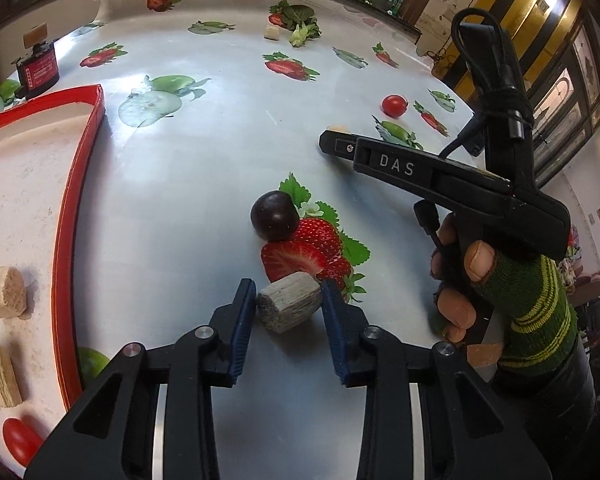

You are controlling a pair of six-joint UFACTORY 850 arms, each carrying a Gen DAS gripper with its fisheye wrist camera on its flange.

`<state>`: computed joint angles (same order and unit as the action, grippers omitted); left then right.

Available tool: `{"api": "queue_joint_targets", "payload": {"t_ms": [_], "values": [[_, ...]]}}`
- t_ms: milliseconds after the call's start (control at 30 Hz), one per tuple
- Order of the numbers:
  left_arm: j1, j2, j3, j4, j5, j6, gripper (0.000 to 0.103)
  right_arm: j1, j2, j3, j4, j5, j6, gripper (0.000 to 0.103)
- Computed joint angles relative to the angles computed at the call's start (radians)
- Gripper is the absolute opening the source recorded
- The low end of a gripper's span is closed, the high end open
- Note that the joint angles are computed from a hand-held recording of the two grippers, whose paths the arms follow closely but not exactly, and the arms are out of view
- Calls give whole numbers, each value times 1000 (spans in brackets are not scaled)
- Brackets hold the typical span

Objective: Organize fruits
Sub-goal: 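Grasp the grey cork piece with the left tool while the right tool grasps the beige cube, then carry the cork piece in the left tool while the right tool carries the cube over the tray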

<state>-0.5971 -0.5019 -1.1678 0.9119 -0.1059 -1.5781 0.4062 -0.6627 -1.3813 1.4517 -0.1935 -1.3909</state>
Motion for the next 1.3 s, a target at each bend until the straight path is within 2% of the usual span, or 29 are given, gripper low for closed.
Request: {"api": "queue_joint_targets", "payload": {"t_ms": [100,267,367,500,800,1300], "values": [[3,7,5,-13,0,6,31,-2,16,17,-12,3,4,26],[-1,33,24,124,-17,-132,31,-15,87,92,161,-16,-155,26],[-1,55,42,253,-31,-265,31,-17,125,129,199,-34,-188,26],[-1,88,67,330,-66,-343,31,-12,165,170,260,-52,-243,26],[10,161,127,452,-145,-478,31,28,211,215,276,-70,-258,26],[42,244,216,547,-180,-606,31,93,219,202,239,-71,-237,26]]}}
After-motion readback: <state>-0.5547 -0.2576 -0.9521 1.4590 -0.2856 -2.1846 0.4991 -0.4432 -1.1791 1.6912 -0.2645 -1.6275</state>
